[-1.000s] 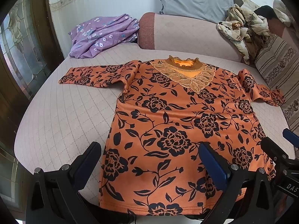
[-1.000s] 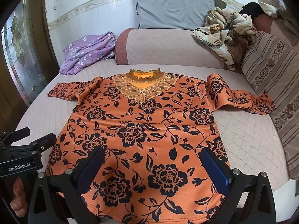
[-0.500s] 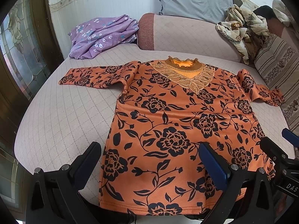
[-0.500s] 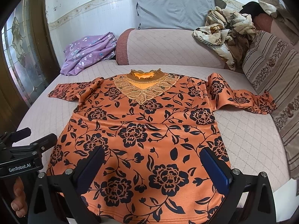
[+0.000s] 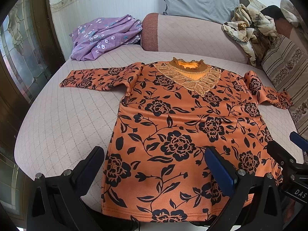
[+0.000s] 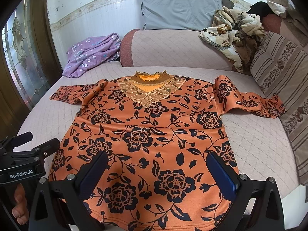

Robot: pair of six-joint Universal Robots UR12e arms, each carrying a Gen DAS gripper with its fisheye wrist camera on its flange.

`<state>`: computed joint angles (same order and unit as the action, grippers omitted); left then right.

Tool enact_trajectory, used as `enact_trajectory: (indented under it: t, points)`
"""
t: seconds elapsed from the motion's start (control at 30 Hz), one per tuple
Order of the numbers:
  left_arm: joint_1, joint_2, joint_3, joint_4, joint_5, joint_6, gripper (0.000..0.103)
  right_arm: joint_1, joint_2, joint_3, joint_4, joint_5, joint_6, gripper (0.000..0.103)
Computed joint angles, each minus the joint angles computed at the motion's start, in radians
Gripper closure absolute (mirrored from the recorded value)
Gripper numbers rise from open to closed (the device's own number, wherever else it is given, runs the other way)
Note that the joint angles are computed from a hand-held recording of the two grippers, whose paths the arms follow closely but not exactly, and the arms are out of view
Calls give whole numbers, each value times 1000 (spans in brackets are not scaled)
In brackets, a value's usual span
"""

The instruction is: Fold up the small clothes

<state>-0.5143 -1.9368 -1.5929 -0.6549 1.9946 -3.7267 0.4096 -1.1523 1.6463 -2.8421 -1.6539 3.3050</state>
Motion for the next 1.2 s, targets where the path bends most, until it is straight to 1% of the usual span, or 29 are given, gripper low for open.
enact_trajectory:
  t: [1.2]
  points:
    - [5,-17,13,-10,-14,6,0,2,14,-15,15,8,2,0]
